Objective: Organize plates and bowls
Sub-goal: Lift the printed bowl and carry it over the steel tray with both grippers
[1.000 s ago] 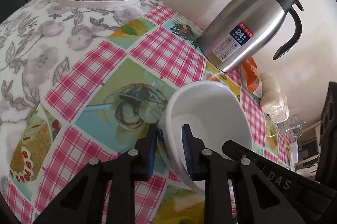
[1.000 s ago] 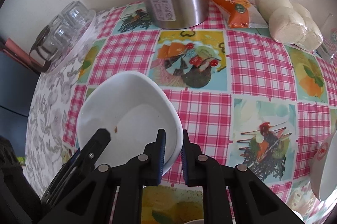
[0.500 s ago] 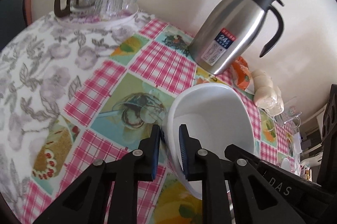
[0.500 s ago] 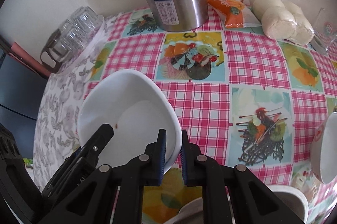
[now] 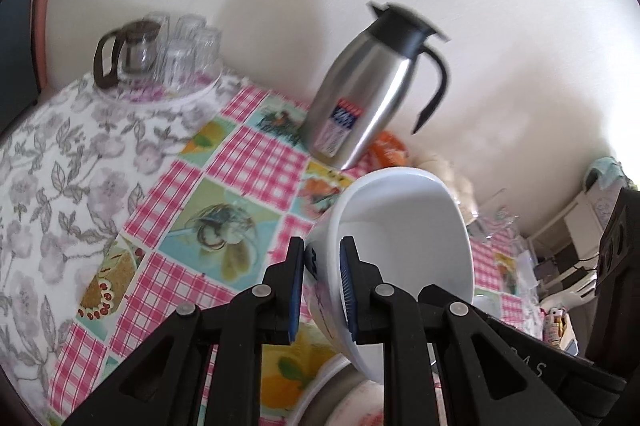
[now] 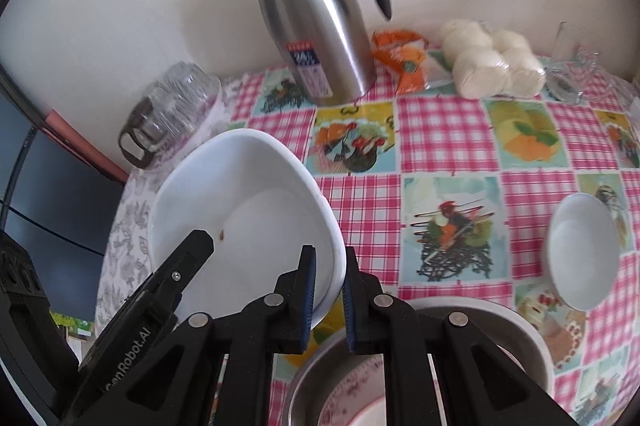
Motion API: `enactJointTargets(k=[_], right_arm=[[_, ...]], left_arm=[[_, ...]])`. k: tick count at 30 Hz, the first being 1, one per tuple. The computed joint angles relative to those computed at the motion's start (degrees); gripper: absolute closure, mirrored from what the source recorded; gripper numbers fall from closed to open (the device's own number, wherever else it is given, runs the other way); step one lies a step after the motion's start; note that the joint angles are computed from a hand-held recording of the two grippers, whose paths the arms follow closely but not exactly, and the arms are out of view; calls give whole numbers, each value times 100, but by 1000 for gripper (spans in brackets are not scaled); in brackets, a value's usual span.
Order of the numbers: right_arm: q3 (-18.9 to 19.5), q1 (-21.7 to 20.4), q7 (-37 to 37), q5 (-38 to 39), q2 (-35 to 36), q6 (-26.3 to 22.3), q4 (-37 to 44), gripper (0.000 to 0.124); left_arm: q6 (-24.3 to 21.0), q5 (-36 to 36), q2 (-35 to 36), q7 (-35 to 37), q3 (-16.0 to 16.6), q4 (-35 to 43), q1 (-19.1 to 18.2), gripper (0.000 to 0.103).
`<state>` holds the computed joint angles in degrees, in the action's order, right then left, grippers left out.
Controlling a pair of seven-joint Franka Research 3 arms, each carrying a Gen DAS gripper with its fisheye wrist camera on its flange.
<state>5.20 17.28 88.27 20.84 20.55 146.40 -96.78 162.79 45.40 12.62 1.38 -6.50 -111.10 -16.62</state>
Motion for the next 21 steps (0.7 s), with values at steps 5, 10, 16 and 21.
enactJointTargets(k=[5, 10, 16, 21], right_arm=[[40, -175, -283, 405, -563, 335, -570, 110], [5, -283, -617, 755, -1240, 848, -1297, 110], [-62, -406, -1345, 1709, -1805, 1118, -1867, 110], [-197, -392, -1532, 1991, -2224, 1286, -2312, 110]], left_arm=[[-231, 214, -133, -17, -110, 171, -171, 85], [-581, 530, -220, 20, -251, 401, -378, 85], [-1218, 767, -231, 262, -471, 748, -628, 85], [-1568, 972, -281, 190, -575, 821, -828, 84]])
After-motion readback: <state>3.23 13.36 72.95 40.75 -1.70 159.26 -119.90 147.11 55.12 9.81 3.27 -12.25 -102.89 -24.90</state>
